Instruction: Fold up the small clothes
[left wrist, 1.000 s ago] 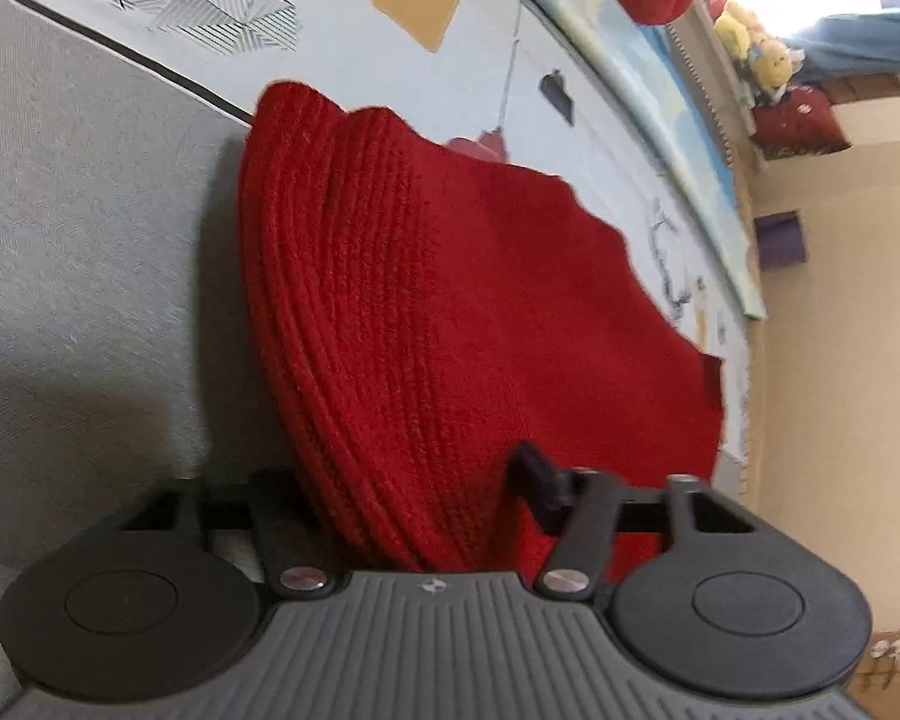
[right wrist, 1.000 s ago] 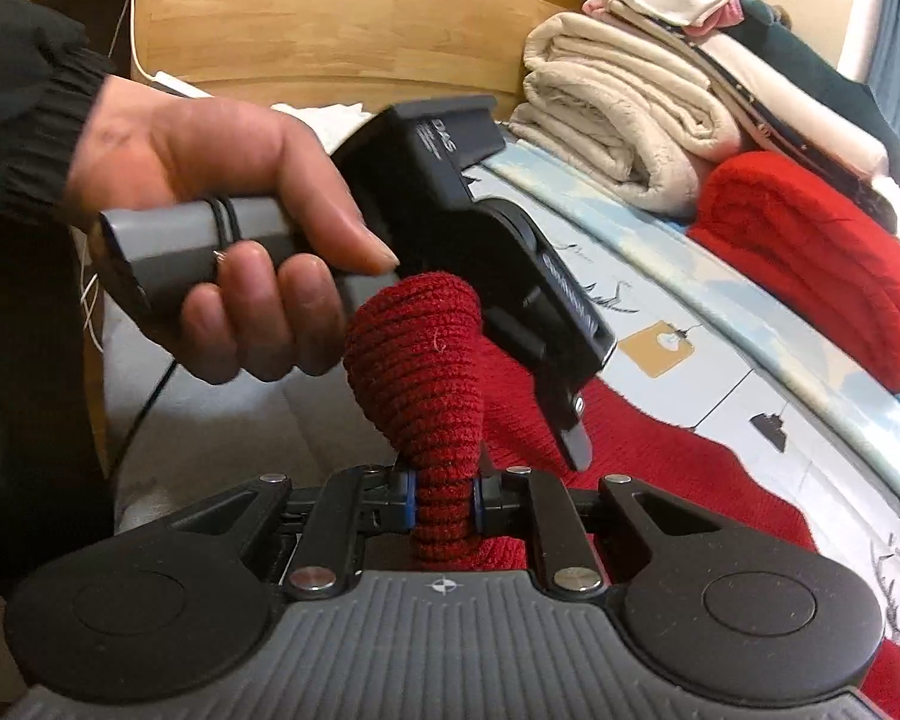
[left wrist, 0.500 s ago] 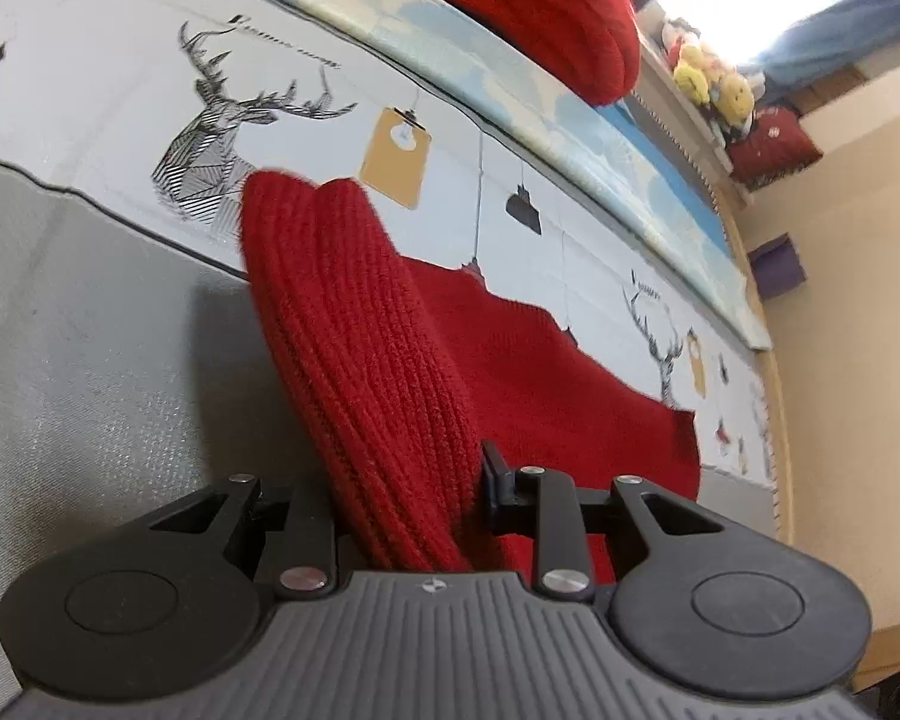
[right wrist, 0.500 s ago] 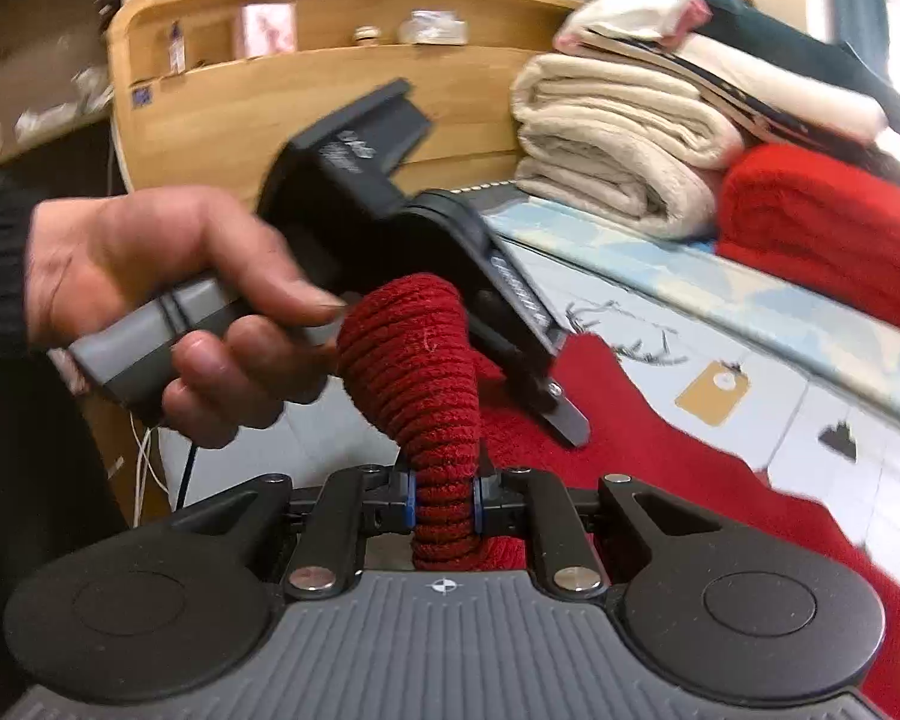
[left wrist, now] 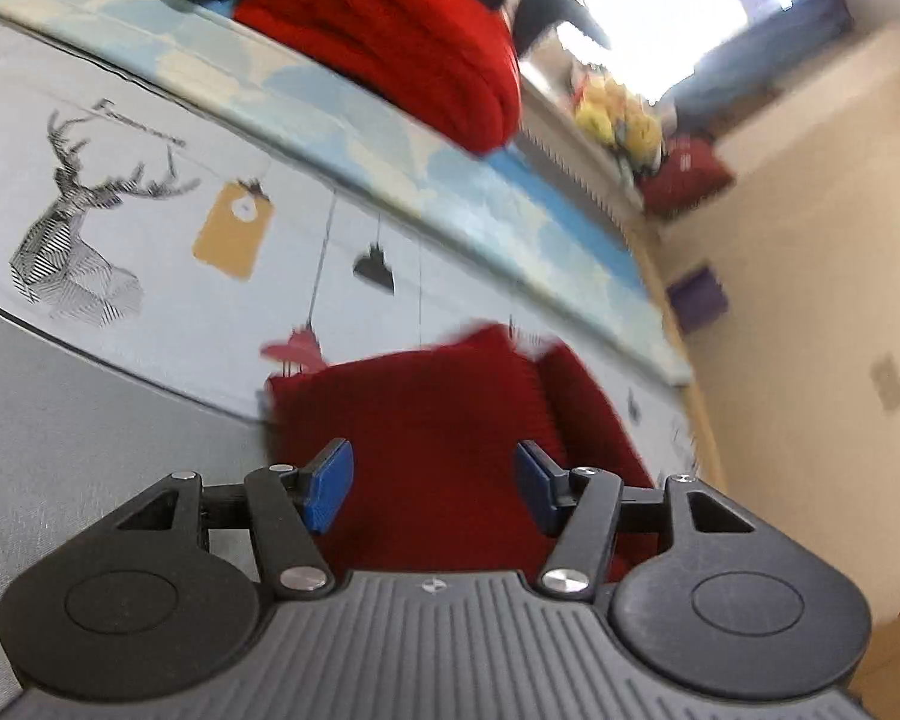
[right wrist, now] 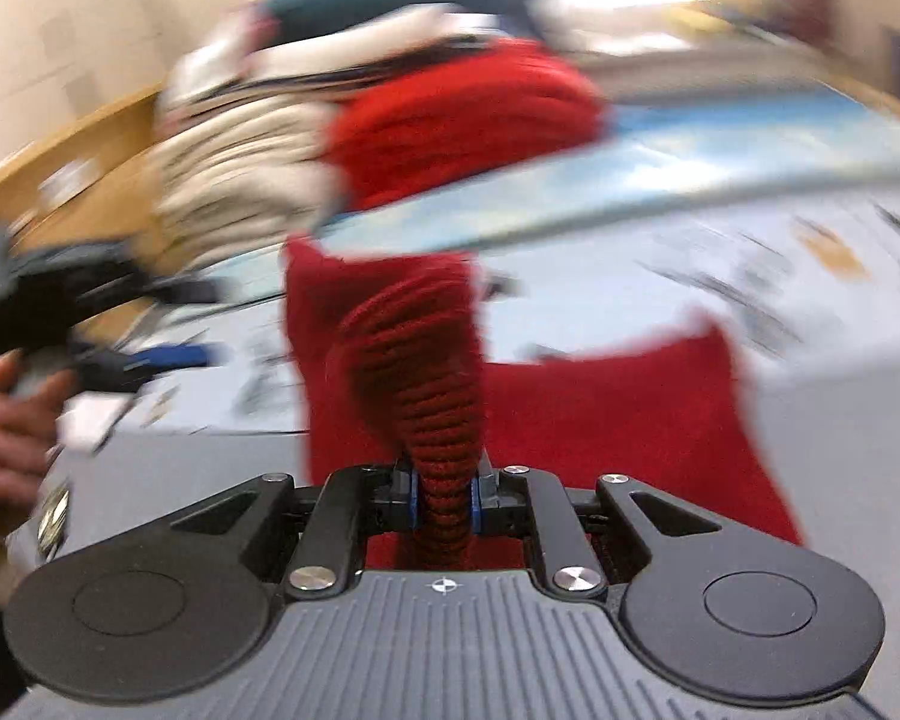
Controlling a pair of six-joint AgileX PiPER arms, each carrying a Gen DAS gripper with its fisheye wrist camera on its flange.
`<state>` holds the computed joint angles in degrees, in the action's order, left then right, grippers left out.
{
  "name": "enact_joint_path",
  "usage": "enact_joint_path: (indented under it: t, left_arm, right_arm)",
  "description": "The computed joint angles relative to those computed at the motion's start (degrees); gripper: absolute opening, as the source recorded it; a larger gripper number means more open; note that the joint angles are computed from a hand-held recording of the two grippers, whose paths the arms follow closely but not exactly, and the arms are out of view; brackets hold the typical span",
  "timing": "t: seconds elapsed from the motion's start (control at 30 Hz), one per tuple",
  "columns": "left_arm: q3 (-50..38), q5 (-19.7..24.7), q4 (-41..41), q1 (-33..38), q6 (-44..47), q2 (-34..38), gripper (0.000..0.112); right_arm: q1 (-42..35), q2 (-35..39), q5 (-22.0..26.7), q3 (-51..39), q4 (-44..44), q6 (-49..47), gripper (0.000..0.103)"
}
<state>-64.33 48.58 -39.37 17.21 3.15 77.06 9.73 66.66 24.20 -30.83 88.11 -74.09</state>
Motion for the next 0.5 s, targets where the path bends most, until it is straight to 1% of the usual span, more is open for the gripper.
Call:
enact_joint_path:
  t: [0.03, 0.07, 0.1, 0.13, 0.17, 0.2, 0.23, 0.3, 0.33, 0.37, 0.4, 0.43, 0.47, 0.5]
  left_arm:
    - [-0.5, 0.4, 1.8, -1.3, -0.5, 0.4, 0.064]
    - [-0.9, 0.4, 4.1, -3.2, -1.2, 0.8, 0.064]
    - [-1.5, 0.7, 6.5, -5.2, -2.0, 1.3, 0.064]
    - [-2.2, 1.3, 9.1, -7.0, -3.1, 1.8, 0.064]
    - [-2.5, 1.4, 11.0, -8.4, -3.9, 2.1, 0.064]
    - [-2.3, 1.1, 12.2, -9.6, -4.2, 2.2, 0.064]
    - [-1.6, 0.7, 12.0, -9.9, -3.2, 2.3, 0.064]
    - [-0.9, 1.0, 12.3, -10.7, -2.6, 2.5, 0.064]
    - [-1.0, 1.1, 13.1, -11.4, -2.9, 2.6, 0.064]
    - [-0.8, 1.0, 13.2, -11.7, -2.3, 2.7, 0.064]
    - [-0.5, 0.7, 13.5, -12.2, -2.1, 2.6, 0.064]
    - [-0.5, 0.7, 13.9, -12.6, -2.2, 2.5, 0.064]
    - [-0.4, 0.7, 14.2, -12.8, -2.3, 2.7, 0.064]
    - [-0.6, 0.7, 14.6, -12.9, -2.6, 3.0, 0.064]
  right_arm:
    - [-4.4, 0.8, 1.5, 1.2, -2.5, 2.8, 0.014]
    - [-6.7, 2.2, 1.9, 1.3, -6.7, 7.9, 0.014]
    - [-10.3, 5.5, 3.7, 1.3, -9.3, 11.7, 0.015]
    - [-13.6, 8.8, 6.2, 1.3, -9.6, 13.1, 0.016]
    - [-17.4, 12.3, 10.1, 1.3, -7.9, 12.3, 0.021]
    - [-20.8, 15.2, 13.9, 1.6, -5.4, 9.2, 0.028]
    - [-22.6, 17.0, 16.4, 1.9, -3.4, 6.1, 0.031]
    - [-24.6, 18.1, 19.9, 2.5, -0.4, 0.5, 0.038]
    - [-24.9, 17.9, 20.7, 2.7, 0.6, -0.8, 0.039]
    - [-25.2, 18.4, 21.6, 1.7, 0.6, -0.3, 0.041]
    - [-25.3, 19.0, 22.5, 0.7, 1.0, 0.3, 0.047]
    - [-25.4, 19.9, 23.2, -0.8, 1.4, 0.7, 0.051]
    - [-25.9, 19.9, 23.3, -1.4, 0.7, 1.3, 0.057]
    - [-25.6, 20.0, 22.4, -2.4, -0.2, 2.1, 0.058]
